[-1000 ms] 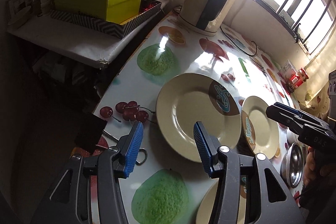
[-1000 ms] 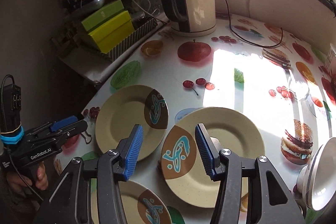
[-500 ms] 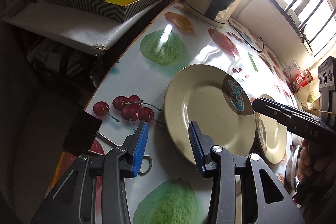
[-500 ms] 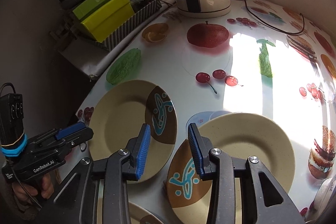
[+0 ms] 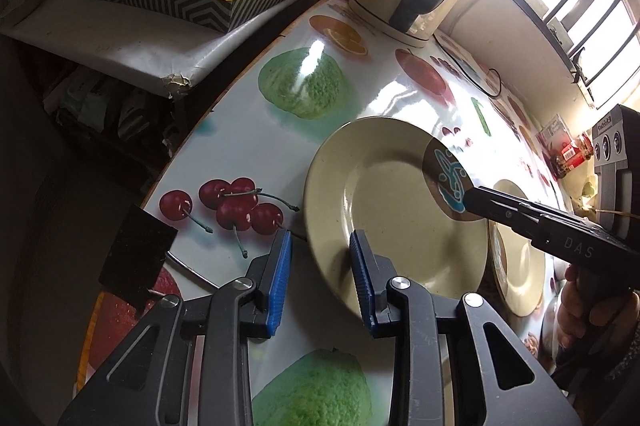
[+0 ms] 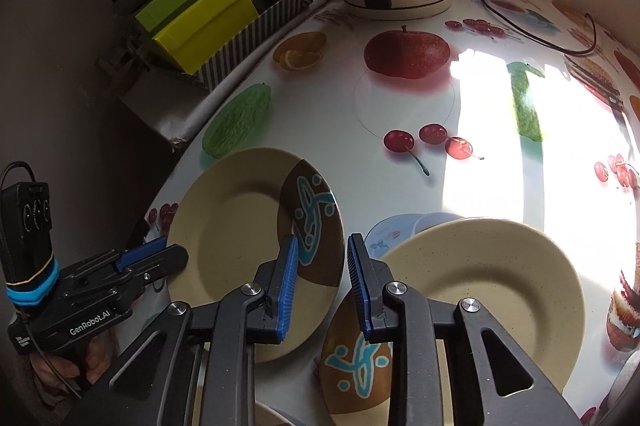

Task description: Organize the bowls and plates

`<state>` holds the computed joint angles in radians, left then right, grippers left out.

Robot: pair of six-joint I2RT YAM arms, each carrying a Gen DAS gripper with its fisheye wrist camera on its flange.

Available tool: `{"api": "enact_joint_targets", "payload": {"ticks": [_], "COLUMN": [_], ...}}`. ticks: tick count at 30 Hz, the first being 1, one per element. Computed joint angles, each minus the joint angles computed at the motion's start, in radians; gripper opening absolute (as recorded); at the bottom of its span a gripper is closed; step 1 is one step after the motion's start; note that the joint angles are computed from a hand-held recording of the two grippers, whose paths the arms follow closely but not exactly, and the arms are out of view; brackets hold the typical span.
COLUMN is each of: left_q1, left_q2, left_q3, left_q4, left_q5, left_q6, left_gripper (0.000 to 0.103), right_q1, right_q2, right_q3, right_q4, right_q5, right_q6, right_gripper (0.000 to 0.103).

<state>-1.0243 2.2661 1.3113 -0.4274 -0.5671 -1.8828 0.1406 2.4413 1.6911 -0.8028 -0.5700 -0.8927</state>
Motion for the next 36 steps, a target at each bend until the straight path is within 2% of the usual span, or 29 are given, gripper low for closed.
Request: {"api": "enact_joint_targets", "payload": {"ticks": [6,18,29,36], "left_q1": [0.001,0.007,-0.003,-0.03], "left_q2": [0.0,0.004,-0.015,-0.033], "left_q3": [0.001,0.001,0.012,0.052], "left_q4": [0.0,0.016,-0.036,-0.125], "left_q5": [-0.005,-0.01,-0.029,-0.06], "left_q6": [0.004,0.001,-0.023,-0.04], "left_gripper": [0.025,0.023,0.023,0.023], "right_q1": [-0.003,-0.008,-0.014,-0.038], "right_q2": [0.02,0.044,0.021,-0.012], "right_q3": [0.025,0.059,0.034,0.019], "right_q4": [-0.007,-0.029,-0.03,-0.063], "right_q5": [-0.007,-0.02,-0.03,-0.052], "right_q6": [0.026,0.041,0.059,0.036], "right_gripper": [0.013,0.012,0.013,0.013]}}
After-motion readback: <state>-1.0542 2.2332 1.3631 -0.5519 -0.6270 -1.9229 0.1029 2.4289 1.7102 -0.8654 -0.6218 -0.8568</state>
